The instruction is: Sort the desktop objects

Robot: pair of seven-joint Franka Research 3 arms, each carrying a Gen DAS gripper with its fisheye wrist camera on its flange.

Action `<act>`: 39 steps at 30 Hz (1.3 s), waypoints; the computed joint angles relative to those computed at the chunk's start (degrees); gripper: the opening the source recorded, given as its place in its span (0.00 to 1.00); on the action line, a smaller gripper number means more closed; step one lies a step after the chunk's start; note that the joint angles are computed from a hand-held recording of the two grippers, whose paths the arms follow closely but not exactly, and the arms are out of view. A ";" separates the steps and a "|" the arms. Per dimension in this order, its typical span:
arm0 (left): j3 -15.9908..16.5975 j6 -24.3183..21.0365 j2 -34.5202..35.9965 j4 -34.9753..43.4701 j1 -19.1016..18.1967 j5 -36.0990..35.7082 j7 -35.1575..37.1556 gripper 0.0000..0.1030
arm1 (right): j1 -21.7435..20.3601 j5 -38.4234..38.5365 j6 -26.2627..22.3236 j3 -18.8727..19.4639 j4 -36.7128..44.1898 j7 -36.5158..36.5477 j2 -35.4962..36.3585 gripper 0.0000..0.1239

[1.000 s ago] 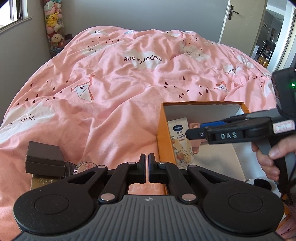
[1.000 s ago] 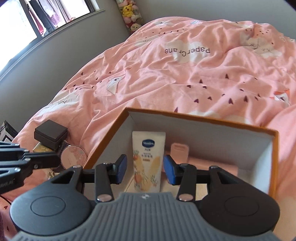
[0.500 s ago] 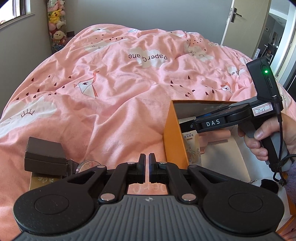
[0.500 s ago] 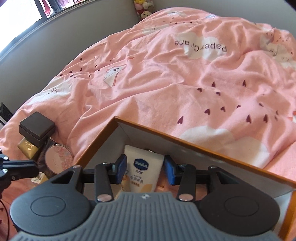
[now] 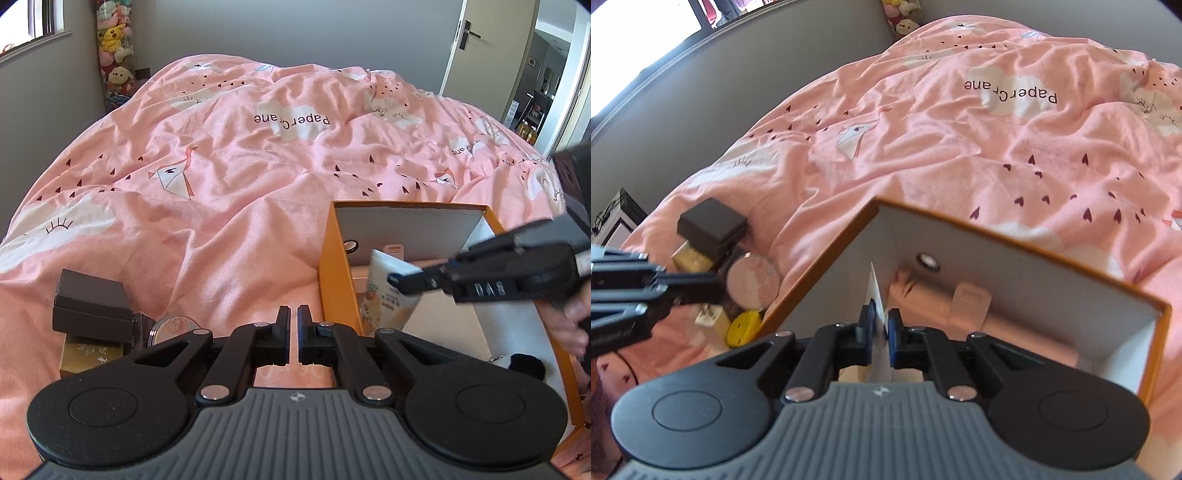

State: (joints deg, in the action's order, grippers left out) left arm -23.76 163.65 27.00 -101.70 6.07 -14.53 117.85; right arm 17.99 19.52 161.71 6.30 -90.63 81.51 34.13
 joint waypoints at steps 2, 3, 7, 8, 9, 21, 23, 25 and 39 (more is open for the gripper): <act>-0.81 0.23 -0.60 -0.95 0.78 -0.90 0.60 0.02 | 3.14 -2.47 2.04 -3.26 -5.15 3.52 -3.28 0.06; -1.12 0.53 -0.89 -1.44 1.08 -1.34 0.94 0.02 | 4.72 -4.04 2.87 -5.01 -7.48 5.78 -4.77 0.06; -2.47 1.17 -1.76 -2.94 2.41 -3.49 2.60 0.02 | 10.42 -11.41 4.31 -12.40 -14.86 18.66 -9.86 0.05; -2.88 1.16 -1.83 -3.10 2.83 -4.20 3.14 0.02 | 12.28 -14.23 4.73 -14.85 -16.24 22.59 -10.79 0.05; -3.10 1.13 -1.88 -3.21 3.06 -4.80 3.51 0.02 | 15.10 -18.16 4.82 -18.41 -17.25 27.54 -11.44 0.05; -4.60 1.09 -2.82 -4.33 4.65 -11.66 8.46 0.02 | 27.77 -49.60 -6.75 -34.97 -10.98 58.18 -6.72 0.05; -4.29 0.93 -2.88 -4.37 4.43 -12.26 8.84 0.02 | 26.34 -50.29 -7.48 -33.07 -11.11 58.24 -7.23 0.05; -4.01 0.74 -2.86 -4.37 4.23 -12.85 9.05 0.02 | 24.01 -49.59 -8.52 -30.25 -10.95 56.60 -8.00 0.06; -4.00 0.16 -2.66 -4.30 4.95 -17.86 12.48 0.06 | 5.86 -34.35 -15.67 -12.10 -3.54 44.11 -7.22 0.12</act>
State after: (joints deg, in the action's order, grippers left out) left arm -27.75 163.81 24.34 -106.00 11.02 -32.39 130.33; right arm 23.85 -14.83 146.04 -5.80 -94.17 125.63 26.91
